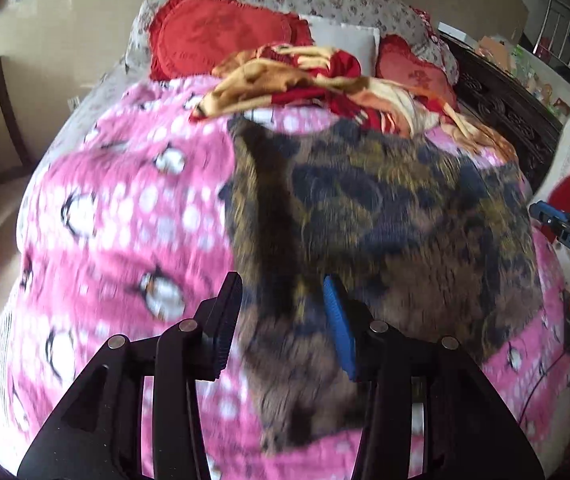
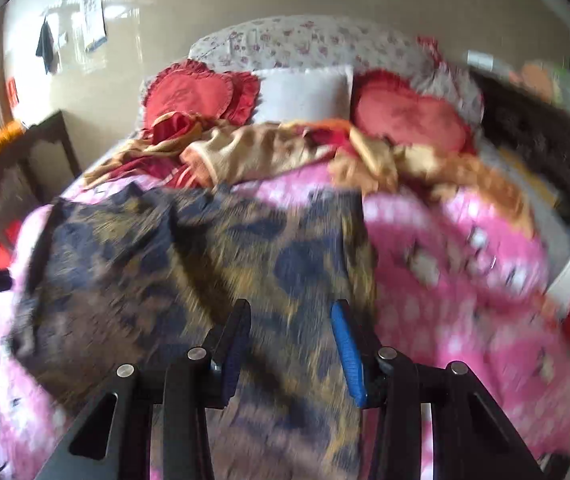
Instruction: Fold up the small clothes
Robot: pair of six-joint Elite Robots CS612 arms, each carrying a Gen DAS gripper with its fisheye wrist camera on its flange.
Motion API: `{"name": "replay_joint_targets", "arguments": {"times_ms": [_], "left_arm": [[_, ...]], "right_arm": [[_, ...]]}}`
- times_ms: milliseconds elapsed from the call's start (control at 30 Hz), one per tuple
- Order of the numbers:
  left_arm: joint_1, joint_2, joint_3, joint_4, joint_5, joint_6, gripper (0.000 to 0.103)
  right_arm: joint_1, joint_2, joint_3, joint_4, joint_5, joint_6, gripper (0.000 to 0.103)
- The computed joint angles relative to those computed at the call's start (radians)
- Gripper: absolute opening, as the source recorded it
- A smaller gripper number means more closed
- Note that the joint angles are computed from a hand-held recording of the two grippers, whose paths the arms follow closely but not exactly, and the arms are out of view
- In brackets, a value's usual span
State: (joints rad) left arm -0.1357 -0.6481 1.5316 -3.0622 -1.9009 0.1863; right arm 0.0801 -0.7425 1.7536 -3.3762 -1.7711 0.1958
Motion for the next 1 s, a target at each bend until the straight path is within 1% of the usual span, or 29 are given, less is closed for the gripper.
{"name": "replay_joint_targets", "arguments": {"times_ms": [67, 100, 133, 167, 200, 233, 267, 300, 333, 367, 400, 433, 467, 500, 533, 567, 633, 667, 700, 767, 800, 833, 900, 933, 967, 1000], "left_arm": [[-0.014, 0.023, -0.045, 0.002, 0.012, -0.025, 0.042], [-0.017, 0.034, -0.067, 0.004, 0.018, -0.035, 0.042], [-0.022, 0.043, -0.084, 0.007, 0.025, -0.041, 0.042], [-0.027, 0.052, -0.102, 0.014, 0.036, -0.042, 0.042], [-0.031, 0.062, -0.12, 0.023, 0.05, -0.045, 0.042], [-0.035, 0.071, -0.139, 0.036, 0.059, -0.049, 0.042], [-0.037, 0.081, -0.157, 0.052, 0.064, -0.054, 0.042], [-0.039, 0.09, -0.174, 0.067, 0.069, -0.06, 0.042], [-0.041, 0.094, -0.182, 0.077, 0.076, -0.065, 0.042], [-0.043, 0.097, -0.188, 0.081, 0.084, -0.068, 0.042], [-0.043, 0.101, -0.194, 0.08, 0.091, -0.071, 0.042], [-0.045, 0.104, -0.198, 0.076, 0.097, -0.071, 0.042], [-0.047, 0.108, -0.203, 0.074, 0.107, -0.072, 0.042], [-0.048, 0.113, -0.209, 0.075, 0.118, -0.075, 0.042], [-0.049, 0.118, -0.216, 0.078, 0.123, -0.083, 0.042], [-0.049, 0.125, -0.224, 0.076, 0.129, -0.092, 0.042], [-0.053, 0.135, -0.232, 0.061, 0.161, -0.101, 0.042], [-0.052, 0.138, -0.236, 0.065, 0.166, -0.109, 0.044], [-0.049, 0.139, -0.242, 0.074, 0.156, -0.117, 0.044], [-0.042, 0.138, -0.249, 0.092, 0.136, -0.137, 0.044], [-0.04, 0.135, -0.248, 0.097, 0.134, -0.139, 0.044], [-0.038, 0.131, -0.243, 0.097, 0.132, -0.135, 0.044], [-0.036, 0.124, -0.229, 0.079, 0.137, -0.133, 0.044], [-0.035, 0.12, -0.222, 0.071, 0.139, -0.136, 0.044], [-0.034, 0.118, -0.216, 0.07, 0.137, -0.14, 0.044], [-0.032, 0.114, -0.21, 0.07, 0.132, -0.149, 0.044]], "right_arm": [[0.006, 0.026, -0.057, -0.006, -0.085, -0.005, 0.055], [0.005, 0.035, -0.081, 0.012, -0.129, 0.02, 0.072], [0.002, 0.039, -0.094, 0.026, -0.149, 0.038, 0.077], [-0.002, 0.045, -0.109, 0.042, -0.172, 0.062, 0.077], [-0.008, 0.048, -0.12, 0.061, -0.179, 0.078, 0.077], [-0.02, 0.051, -0.129, 0.082, -0.156, 0.095, 0.077], [-0.034, 0.053, -0.136, 0.1, -0.113, 0.103, 0.077], [-0.046, 0.054, -0.146, 0.136, -0.071, 0.109, 0.066], [-0.059, 0.053, -0.152, 0.171, -0.013, 0.107, 0.021], [-0.07, 0.053, -0.158, 0.193, 0.045, 0.1, 0.004], [-0.074, 0.052, -0.154, 0.173, 0.061, 0.09, 0.005], [-0.073, 0.053, -0.146, 0.137, 0.049, 0.074, 0.005], [-0.073, 0.055, -0.141, 0.092, 0.022, 0.057, 0.005], [-0.073, 0.059, -0.14, 0.079, 0.007, 0.072, 0.005], [-0.083, 0.063, -0.144, 0.097, 0.013, 0.112, 0.005], [-0.09, 0.073, -0.155, 0.121, 0.017, 0.133, 0.005], [-0.093, 0.096, -0.181, 0.171, 0.013, 0.14, 0.005], [-0.092, 0.105, -0.191, 0.195, 0.018, 0.141, 0.005], [-0.09, 0.108, -0.192, 0.2, 0.018, 0.142, 0.005], [-0.073, 0.098, -0.181, 0.183, -0.053, 0.145, 0.023], [-0.067, 0.091, -0.173, 0.177, -0.081, 0.153, 0.044], [-0.059, 0.079, -0.155, 0.139, -0.113, 0.168, 0.05], [-0.052, 0.06, -0.128, 0.077, -0.108, 0.173, 0.05], [-0.048, 0.051, -0.119, 0.059, -0.079, 0.164, 0.05], [-0.045, 0.041, -0.113, 0.043, -0.009, 0.143, 0.05], [-0.042, 0.041, -0.115, 0.038, 0.03, 0.132, 0.05]]}}
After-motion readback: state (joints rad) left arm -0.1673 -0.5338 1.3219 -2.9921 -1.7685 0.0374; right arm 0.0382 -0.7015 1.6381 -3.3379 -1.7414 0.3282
